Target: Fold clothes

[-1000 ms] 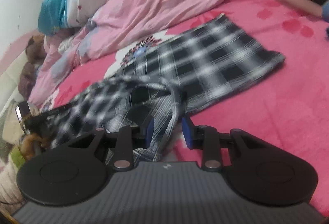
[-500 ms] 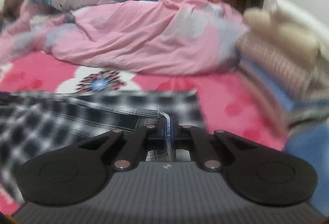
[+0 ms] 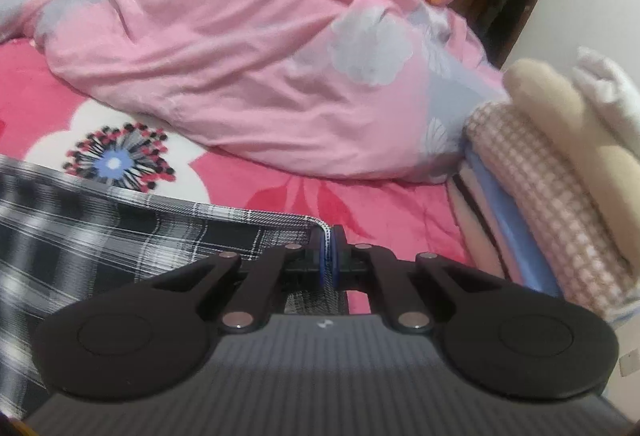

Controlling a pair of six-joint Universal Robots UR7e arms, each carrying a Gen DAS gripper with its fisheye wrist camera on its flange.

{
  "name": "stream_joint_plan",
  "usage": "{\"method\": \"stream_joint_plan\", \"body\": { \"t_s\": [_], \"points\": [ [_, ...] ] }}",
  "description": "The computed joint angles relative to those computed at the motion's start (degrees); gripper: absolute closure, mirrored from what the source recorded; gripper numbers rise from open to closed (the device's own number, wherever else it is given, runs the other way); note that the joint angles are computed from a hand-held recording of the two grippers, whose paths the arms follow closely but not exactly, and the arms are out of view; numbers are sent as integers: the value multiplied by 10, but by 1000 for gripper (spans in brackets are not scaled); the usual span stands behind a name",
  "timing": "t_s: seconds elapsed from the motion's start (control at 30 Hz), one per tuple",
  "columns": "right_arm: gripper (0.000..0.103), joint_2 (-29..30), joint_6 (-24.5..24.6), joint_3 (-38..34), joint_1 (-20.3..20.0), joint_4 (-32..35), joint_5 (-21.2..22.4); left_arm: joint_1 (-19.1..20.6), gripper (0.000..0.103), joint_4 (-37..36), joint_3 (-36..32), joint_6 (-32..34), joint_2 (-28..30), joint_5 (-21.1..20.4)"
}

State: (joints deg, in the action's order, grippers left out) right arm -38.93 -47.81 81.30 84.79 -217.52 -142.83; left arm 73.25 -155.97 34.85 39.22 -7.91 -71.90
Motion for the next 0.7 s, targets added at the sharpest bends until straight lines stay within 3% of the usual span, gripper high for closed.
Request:
{"method": "stream_joint_plan", "body": {
  "t_s": [0.23,0.7],
  "points": [
    [102,19,19,-31,-28,47,11,0,29,0,0,0,0,-1],
    [102,25,45,-47,-55,74,49,0,29,-4,2,-1,0,0]
  ]
}}
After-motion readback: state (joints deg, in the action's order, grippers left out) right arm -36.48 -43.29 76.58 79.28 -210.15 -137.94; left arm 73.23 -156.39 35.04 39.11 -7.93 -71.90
